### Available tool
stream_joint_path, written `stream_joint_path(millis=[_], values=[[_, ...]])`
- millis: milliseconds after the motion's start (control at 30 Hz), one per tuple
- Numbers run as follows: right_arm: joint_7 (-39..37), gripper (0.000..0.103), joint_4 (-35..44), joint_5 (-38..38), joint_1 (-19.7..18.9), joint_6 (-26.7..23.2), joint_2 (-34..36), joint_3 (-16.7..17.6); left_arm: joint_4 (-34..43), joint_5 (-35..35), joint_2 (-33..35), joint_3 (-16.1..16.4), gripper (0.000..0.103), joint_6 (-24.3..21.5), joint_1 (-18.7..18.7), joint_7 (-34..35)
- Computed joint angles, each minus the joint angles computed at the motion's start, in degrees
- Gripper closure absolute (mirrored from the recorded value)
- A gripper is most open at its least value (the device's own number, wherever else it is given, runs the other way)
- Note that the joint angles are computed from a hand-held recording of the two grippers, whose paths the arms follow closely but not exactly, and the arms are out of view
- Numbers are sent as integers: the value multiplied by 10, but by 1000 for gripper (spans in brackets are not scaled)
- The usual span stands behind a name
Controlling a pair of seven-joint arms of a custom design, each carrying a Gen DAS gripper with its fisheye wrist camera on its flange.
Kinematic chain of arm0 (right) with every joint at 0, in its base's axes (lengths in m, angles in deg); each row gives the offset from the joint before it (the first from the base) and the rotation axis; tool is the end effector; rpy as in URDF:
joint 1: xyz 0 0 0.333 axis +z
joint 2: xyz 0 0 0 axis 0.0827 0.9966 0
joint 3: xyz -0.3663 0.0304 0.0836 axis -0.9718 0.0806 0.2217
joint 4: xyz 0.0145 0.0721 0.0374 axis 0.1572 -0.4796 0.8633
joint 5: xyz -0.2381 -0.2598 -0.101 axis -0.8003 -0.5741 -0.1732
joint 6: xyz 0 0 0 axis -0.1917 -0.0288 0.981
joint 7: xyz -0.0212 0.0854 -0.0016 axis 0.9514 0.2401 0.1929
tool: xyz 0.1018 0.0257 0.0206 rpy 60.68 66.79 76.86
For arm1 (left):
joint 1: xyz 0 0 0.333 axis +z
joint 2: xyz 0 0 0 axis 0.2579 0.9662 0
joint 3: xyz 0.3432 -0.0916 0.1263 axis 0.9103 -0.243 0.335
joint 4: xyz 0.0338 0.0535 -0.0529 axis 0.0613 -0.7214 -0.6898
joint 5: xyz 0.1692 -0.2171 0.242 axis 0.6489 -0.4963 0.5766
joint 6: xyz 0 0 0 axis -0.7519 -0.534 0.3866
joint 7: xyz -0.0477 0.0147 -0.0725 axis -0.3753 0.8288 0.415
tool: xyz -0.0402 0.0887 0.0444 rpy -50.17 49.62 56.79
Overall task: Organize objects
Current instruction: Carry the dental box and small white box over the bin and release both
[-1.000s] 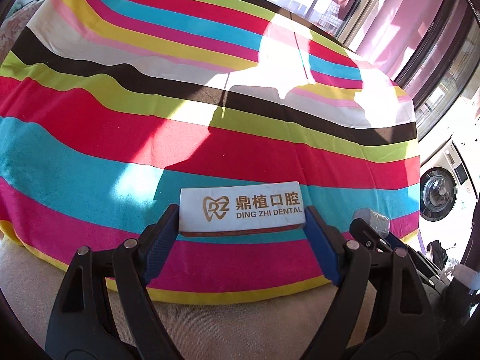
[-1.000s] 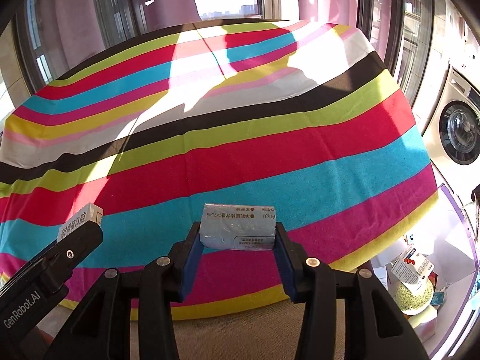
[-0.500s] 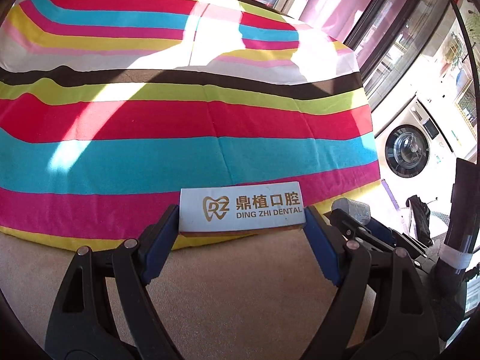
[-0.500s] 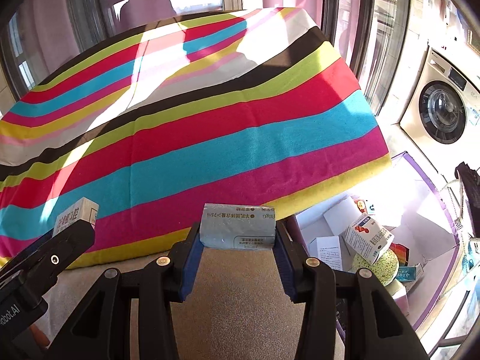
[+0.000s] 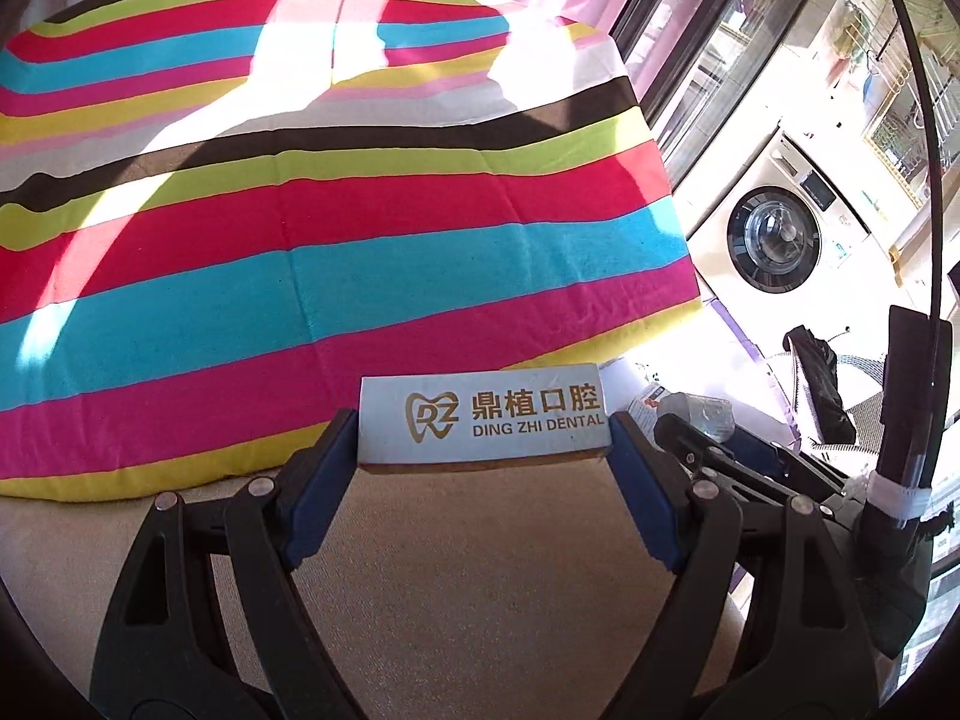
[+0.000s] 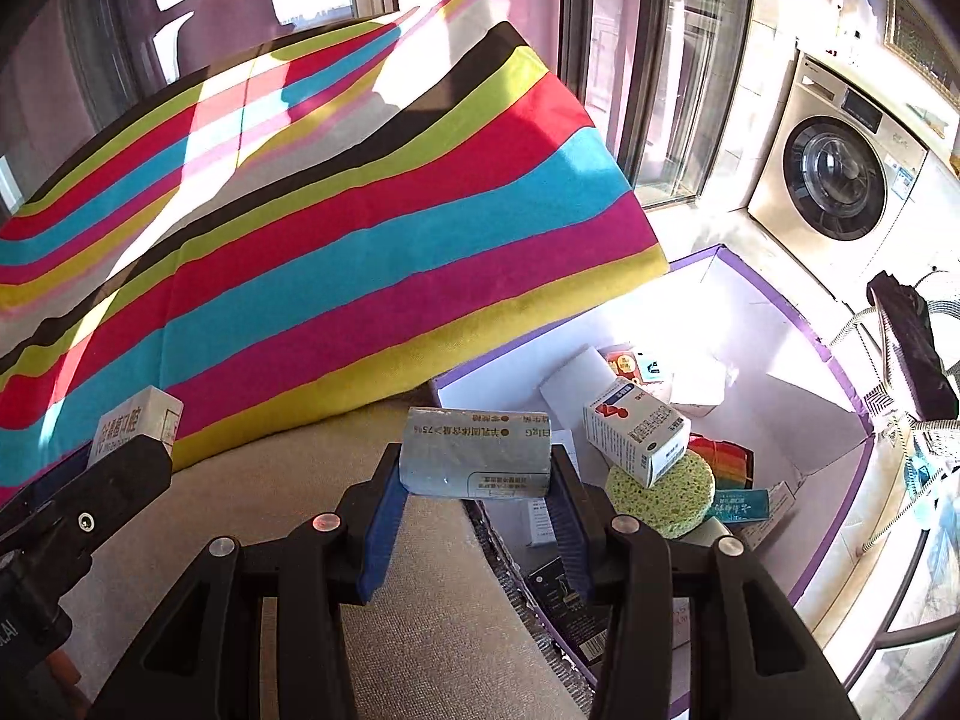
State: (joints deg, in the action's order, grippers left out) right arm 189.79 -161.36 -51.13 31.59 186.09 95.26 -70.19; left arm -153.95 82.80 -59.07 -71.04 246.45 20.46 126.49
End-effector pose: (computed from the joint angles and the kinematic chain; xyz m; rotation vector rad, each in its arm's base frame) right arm 0.5977 0.2323 0.4350 -1.9408 1.8064 -0.5032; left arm 0.5579 -0.1668 0.4512 -2.0806 1.7902 -1.0066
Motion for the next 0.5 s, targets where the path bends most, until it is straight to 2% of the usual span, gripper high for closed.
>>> stream_joint_path(millis=[233, 500], values=[[32, 56, -15, -30, -4, -9, -8, -26, 30, 5, 22, -19, 19, -18, -6, 22], [72, 56, -20, -70, -23, -22, -8, -37, 76, -6, 56, -35, 19, -48, -18, 55]])
